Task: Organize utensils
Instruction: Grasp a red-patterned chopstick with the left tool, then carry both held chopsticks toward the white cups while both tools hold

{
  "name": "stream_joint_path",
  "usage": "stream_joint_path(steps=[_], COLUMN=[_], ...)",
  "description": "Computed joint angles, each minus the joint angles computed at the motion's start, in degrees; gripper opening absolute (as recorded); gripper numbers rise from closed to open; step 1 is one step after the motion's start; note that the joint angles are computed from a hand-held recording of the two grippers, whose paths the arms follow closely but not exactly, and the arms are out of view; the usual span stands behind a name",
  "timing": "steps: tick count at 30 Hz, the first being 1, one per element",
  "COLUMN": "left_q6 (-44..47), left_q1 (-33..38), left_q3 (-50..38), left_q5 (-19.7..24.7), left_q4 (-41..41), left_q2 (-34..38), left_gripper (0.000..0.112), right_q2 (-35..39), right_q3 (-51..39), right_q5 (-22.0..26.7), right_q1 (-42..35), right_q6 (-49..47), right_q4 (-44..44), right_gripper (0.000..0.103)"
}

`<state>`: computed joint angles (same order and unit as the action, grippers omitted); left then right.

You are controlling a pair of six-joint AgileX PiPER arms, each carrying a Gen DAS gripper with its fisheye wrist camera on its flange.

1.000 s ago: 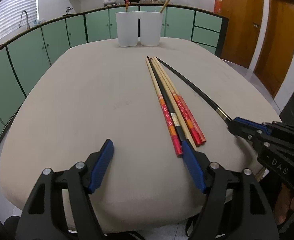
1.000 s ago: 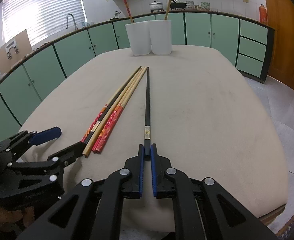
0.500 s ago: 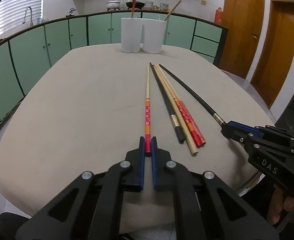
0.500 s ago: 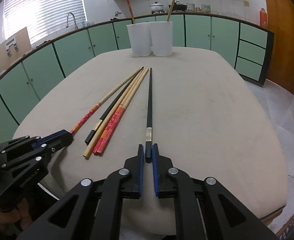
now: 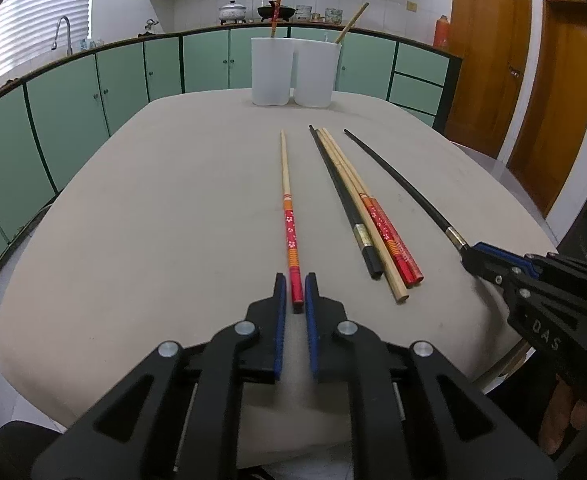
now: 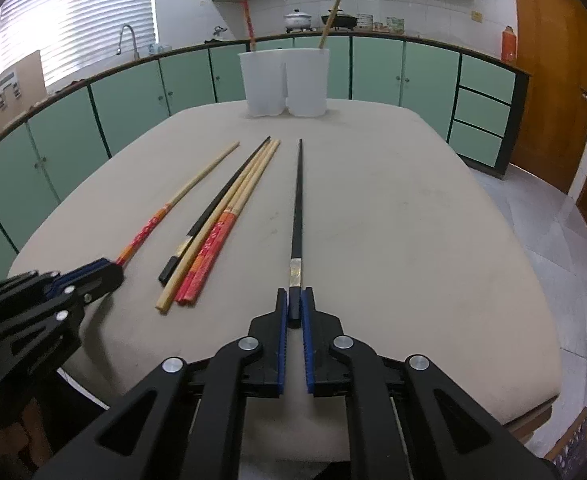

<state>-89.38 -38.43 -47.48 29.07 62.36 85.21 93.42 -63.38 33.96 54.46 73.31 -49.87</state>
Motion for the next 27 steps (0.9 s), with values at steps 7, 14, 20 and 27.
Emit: stream_joint_path(steps=[7,14,20,27], left_q6=[-0.53,9.95,26.82,39.94], left_q1=[1.61,1.17,4.99,9.32], left_q3=[1.74,-2.29,-7.24,-14.52], left_q5=[-3.93,0.3,3.44,7.44], left_q4=[0.71,-9.25,-24.05,-32.27], left_q2=[-2.03,-5.82,-10.2,-12.88], left_gripper=[0.005,0.005,0.005,0.005], right_q2=[0.28,-4.25,-6.59,-4.53], right_q3=[-0.49,-2.43,-10.84,-24.99], right_q5=[-0.52,1.87,7.5,13.68], right_q1=[-0.27,-0.7,-2.56,-5.4], right_q6=[-1.47,-7.6,-21.36,-34.62], right_q4=[-0.05,5.92,14.97,21.05], right_gripper=[0.007,0.007,0.007,0.006])
